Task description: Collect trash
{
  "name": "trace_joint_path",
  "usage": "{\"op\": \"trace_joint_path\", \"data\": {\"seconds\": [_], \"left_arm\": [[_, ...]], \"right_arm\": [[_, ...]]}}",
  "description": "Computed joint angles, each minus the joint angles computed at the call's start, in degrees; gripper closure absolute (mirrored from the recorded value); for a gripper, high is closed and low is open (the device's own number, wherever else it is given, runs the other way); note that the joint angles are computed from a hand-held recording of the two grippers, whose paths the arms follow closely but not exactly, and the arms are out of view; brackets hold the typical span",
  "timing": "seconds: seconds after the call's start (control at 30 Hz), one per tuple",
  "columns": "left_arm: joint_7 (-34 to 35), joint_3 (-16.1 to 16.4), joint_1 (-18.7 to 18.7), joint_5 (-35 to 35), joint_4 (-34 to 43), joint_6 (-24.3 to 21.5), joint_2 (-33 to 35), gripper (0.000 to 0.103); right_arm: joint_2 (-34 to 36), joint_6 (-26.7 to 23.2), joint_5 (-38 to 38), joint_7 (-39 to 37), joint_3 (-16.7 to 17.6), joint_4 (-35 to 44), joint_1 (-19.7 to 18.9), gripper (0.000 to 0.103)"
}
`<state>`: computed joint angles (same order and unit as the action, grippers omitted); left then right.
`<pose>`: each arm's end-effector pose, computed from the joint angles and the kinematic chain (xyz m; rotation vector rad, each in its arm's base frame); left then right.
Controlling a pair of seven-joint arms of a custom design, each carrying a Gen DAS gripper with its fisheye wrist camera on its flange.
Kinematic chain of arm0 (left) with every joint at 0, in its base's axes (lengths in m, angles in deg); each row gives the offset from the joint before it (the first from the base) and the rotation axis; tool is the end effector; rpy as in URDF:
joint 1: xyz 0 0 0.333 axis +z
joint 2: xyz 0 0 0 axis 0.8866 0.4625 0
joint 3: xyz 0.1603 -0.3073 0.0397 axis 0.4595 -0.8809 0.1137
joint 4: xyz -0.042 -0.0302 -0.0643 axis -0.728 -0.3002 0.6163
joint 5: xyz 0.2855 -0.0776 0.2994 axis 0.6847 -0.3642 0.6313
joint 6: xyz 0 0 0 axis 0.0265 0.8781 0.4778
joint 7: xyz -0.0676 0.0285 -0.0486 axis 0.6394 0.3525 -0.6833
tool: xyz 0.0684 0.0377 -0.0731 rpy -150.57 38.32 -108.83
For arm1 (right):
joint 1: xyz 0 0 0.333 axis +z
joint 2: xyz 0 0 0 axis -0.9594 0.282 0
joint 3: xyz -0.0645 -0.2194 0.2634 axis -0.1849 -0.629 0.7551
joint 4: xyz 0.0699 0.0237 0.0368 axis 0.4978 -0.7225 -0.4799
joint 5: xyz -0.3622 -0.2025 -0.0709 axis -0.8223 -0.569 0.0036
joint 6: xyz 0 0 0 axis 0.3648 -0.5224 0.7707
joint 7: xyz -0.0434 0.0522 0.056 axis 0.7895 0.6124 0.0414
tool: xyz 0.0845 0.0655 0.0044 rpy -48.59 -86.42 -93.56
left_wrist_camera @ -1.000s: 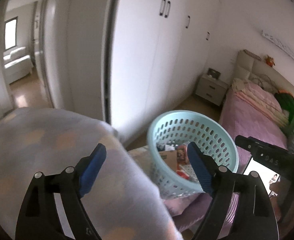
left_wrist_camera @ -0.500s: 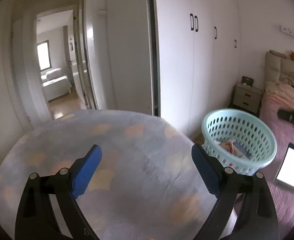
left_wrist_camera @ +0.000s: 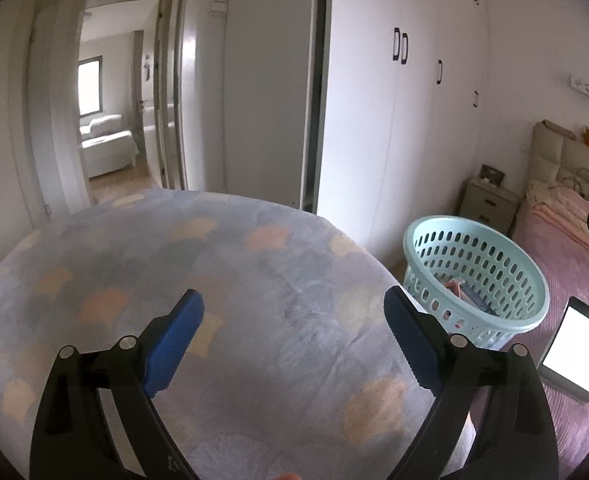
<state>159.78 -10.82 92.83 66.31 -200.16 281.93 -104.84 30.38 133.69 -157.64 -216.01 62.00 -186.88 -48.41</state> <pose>0.4338 -0.1139 0.4446 -1.6205 1.5292 -0.9275 0.4175 0.3513 0.5086 -1.3661 1.6977 -1.0201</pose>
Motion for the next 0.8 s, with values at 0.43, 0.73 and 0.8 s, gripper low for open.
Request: {"op": "trace_joint_path", "data": {"seconds": [0.43,0.73,0.8], "left_arm": [[-1.14,-0.89,1.2,1.95,-0.04,-0.92,-0.66,0.013],[-3.2,-0.6,1.67,4.46,-0.16,-1.5,-1.11,0.013],[-3.6,-0.55,1.75,4.93,-0.2,-1.53,-1.18,0.013]], "right_arm": [[-1.71,-2.27,0.12,0.97,1.15,-2.71,0.71,0.039],[-1.61,-3.34,-0.73,1.48,1.48,-2.69,1.06,0.036],[-1.53,-3.44,-0.56,1.41,1.43,-2.68,1.18,0.036]]}}
